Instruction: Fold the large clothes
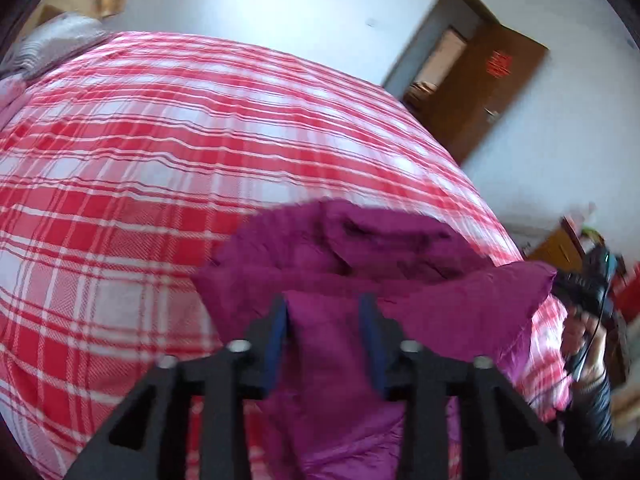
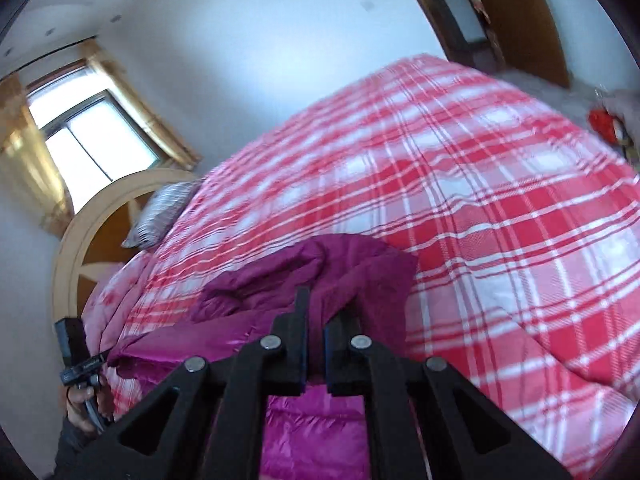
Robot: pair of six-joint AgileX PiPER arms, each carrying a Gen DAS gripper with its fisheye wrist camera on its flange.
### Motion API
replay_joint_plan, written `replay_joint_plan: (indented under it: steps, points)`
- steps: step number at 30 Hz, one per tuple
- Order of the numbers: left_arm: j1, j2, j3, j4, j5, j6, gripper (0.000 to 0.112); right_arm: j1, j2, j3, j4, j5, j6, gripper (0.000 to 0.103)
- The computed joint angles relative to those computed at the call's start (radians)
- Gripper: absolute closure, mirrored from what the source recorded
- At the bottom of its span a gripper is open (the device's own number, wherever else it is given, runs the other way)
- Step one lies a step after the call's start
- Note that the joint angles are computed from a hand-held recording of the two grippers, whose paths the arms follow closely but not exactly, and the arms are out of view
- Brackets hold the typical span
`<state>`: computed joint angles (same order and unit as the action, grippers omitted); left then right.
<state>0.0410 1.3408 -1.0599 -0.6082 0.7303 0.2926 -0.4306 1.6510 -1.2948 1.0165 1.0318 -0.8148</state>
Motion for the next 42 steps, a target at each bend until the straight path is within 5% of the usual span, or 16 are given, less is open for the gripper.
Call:
replay_joint_plan:
  steps: [3, 6, 12, 14, 16, 20, 27, 32, 42]
  points:
    - [0.007, -0.04, 0.003, 0.184, -0.099, -0.141, 0.037, 0.05, 0.105, -0.075, -0.041, -0.046, 0.055, 0.096]
    - [-0.024, -0.086, 0.032, 0.295, -0.184, -0.293, 0.036, 0.085, 0.14, -0.104, -0.072, -0.079, 0.064, 0.095]
    - [-0.37, -0.014, 0.025, 0.877, -0.313, -0.804, 0.034, 0.181, 0.208, -0.175, -0.123, -0.18, 0.134, 0.088]
    - [-0.484, 0.07, -0.009, 1.077, -0.292, -0.961, 0.034, 0.194, 0.196, -0.159, -0.127, -0.228, 0.158, 0.07]
    - [-0.541, 0.148, -0.04, 1.277, -0.268, -1.131, 0.034, 0.194, 0.163, -0.118, -0.098, -0.271, 0.157, 0.041]
    - [-0.595, 0.294, -0.116, 1.511, -0.172, -1.357, 0.034, 0.264, 0.005, 0.039, -0.117, -0.425, 0.118, 0.032]
    - [-0.539, 0.402, -0.223, 1.436, -0.17, -1.347, 0.034, 0.524, -0.037, 0.128, -0.214, -0.553, -0.037, 0.034]
    - [-0.538, 0.454, -0.279, 1.394, -0.135, -1.312, 0.034, 0.543, 0.107, 0.041, -0.479, -0.596, 0.249, 0.035]
    - [-0.528, 0.537, -0.367, 1.321, -0.108, -1.249, 0.031, 0.483, 0.153, 0.044, -0.349, -0.589, 0.176, 0.037]
